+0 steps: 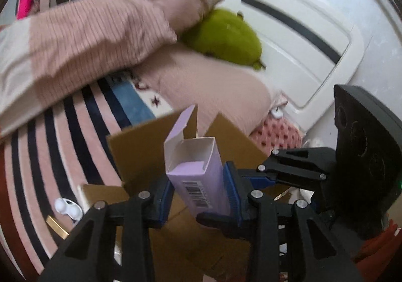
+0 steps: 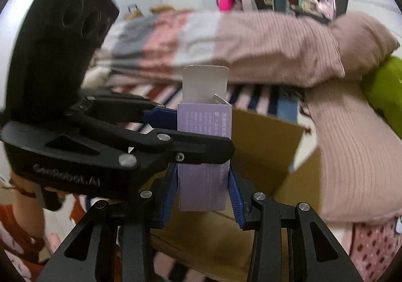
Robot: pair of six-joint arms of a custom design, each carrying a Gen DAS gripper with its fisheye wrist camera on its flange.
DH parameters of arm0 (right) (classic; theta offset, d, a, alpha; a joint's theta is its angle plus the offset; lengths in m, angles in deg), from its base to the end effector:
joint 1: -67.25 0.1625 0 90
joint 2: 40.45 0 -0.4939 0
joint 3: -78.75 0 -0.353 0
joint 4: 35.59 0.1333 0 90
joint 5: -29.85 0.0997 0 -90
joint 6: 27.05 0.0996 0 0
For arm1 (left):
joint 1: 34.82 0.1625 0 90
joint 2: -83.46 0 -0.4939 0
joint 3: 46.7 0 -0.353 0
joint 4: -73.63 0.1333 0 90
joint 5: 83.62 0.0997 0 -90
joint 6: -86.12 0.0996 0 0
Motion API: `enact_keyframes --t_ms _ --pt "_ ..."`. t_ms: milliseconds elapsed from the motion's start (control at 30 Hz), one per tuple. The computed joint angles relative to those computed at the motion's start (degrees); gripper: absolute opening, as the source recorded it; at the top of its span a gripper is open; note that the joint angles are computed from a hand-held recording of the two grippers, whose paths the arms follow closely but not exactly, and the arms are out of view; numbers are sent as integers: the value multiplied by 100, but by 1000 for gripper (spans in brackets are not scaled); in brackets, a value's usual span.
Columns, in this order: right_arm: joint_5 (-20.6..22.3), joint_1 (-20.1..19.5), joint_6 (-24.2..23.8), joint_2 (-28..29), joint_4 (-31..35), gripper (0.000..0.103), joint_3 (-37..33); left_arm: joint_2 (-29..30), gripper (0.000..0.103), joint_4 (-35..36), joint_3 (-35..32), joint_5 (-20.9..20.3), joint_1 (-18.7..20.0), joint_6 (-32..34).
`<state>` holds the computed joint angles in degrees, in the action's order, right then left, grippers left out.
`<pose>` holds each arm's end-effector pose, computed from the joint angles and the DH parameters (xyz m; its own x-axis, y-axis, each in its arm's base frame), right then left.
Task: Organize rigid objects
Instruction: 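Carry the lavender box with the right tool and drop it into the cardboard box, then grasp the white earbud case with the right tool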
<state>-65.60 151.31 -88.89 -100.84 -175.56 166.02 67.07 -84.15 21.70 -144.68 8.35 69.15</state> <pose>0.0518 -0.6986 0.3802 -0.5494 -0.7405 0.3870 -0.8246 0.5553 -0.1081 -0.4671 -0.6871 -0.0331 -0.8693 0.3322 -0.3661 0.4686 0.7898 -0.3959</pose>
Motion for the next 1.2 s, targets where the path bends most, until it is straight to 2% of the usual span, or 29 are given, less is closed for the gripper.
enact_keyframes --t_ms 67,100,133,167,200,267,333,433,500,567,633,700,767,833,900,1000,1100,1167,1200 --pt "-299 18 26 120 70 34 -136 77 41 282 -165 34 8 -96" --pt "-380 7 24 139 102 35 -161 109 52 434 -233 114 -2 -150" --pt "-445 -16 -11 145 78 35 -152 136 67 483 -263 184 -12 -162" --pt "-552 -12 -39 175 36 37 -157 131 73 460 -218 284 -36 -145" --pt "-651 -10 -58 197 25 39 -164 123 75 449 -199 330 -49 -125" --pt "-736 -26 -67 210 -19 52 -153 36 75 333 -28 426 -76 -112" --pt "-746 -22 -42 168 -74 60 -74 -97 76 11 239 626 -131 -67" --pt "-498 17 -117 48 -254 64 124 -441 83 -910 1004 1170 -266 -58" --pt "-173 70 -252 -126 -357 73 372 -727 84 -1476 1636 1673 -383 -114" --pt "188 158 -383 -285 -335 95 603 -1016 84 -1885 2269 2131 -473 -277" --pt "458 243 -505 -365 -358 101 800 -1210 85 -2110 2718 2489 -526 -454" --pt "615 375 -606 -356 -404 101 990 -1444 85 -2294 3298 2918 -577 -789" --pt "525 549 -608 -272 -397 101 1126 -1627 85 -2434 3802 3199 -593 -1159" --pt "466 677 -614 -173 -248 101 1231 -1757 85 -2558 4247 3370 -590 -1512" --pt "462 750 -645 -31 -373 101 1412 -1837 85 -2767 4688 3479 -556 -1816" --pt "295 790 -645 242 -615 100 1645 -1810 85 -3238 5182 3482 -458 -2041" --pt "-57 772 -496 577 -1002 99 1822 -1752 85 -3451 5500 3398 -327 -2269" --pt "-264 708 -275 849 -1245 87 1858 -1678 85 -3610 5619 3336 -282 -2337" --pt "-362 678 -176 984 -1360 85 1840 -1616 85 -3861 5711 3268 -245 -2275"
